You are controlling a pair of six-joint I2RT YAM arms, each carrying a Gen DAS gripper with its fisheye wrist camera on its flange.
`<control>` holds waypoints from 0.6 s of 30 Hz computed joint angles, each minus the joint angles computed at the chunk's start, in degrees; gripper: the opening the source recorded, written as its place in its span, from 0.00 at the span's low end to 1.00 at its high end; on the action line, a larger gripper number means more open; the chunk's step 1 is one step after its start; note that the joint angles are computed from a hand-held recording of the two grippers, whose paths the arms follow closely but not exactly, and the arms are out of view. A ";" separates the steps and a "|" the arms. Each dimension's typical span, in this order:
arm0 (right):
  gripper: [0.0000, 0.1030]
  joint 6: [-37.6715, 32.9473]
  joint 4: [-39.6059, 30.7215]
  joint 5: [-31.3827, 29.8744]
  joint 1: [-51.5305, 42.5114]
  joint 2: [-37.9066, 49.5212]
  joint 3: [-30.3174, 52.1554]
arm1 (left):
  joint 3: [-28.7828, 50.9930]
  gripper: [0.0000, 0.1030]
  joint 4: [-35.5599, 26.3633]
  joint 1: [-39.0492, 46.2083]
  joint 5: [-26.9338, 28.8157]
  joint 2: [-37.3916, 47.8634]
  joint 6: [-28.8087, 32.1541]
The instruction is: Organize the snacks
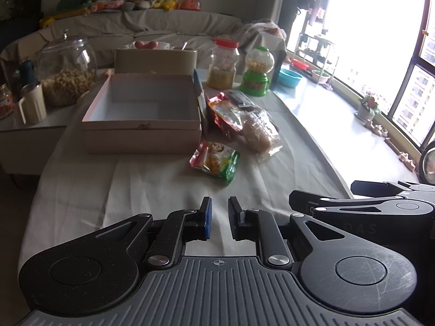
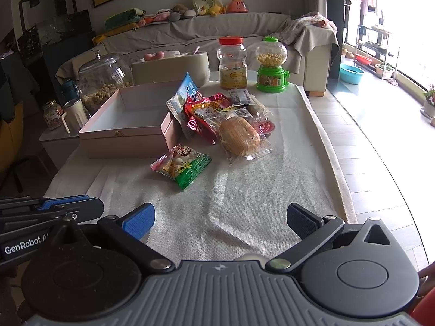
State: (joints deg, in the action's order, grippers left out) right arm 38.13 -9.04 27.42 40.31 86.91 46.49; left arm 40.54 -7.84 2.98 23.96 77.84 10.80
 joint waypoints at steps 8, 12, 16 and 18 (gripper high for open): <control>1.00 0.02 -0.04 -0.04 0.00 -0.01 0.00 | 0.41 0.17 -0.67 0.08 0.05 0.23 -0.03; 1.00 0.14 -0.25 -0.04 -0.01 -0.04 0.10 | 0.72 0.17 -1.02 0.06 0.05 0.54 -0.16; 1.00 0.10 -0.34 -0.33 -0.29 0.12 0.15 | 1.23 0.17 -1.35 0.10 0.22 1.19 -0.09; 1.00 0.03 -0.22 -0.67 -0.62 0.26 0.01 | 1.43 0.17 -1.39 0.05 0.24 1.53 -0.12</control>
State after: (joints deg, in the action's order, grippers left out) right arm 38.17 -9.26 26.75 39.68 87.17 46.51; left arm 41.97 -9.23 3.03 24.20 79.37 10.68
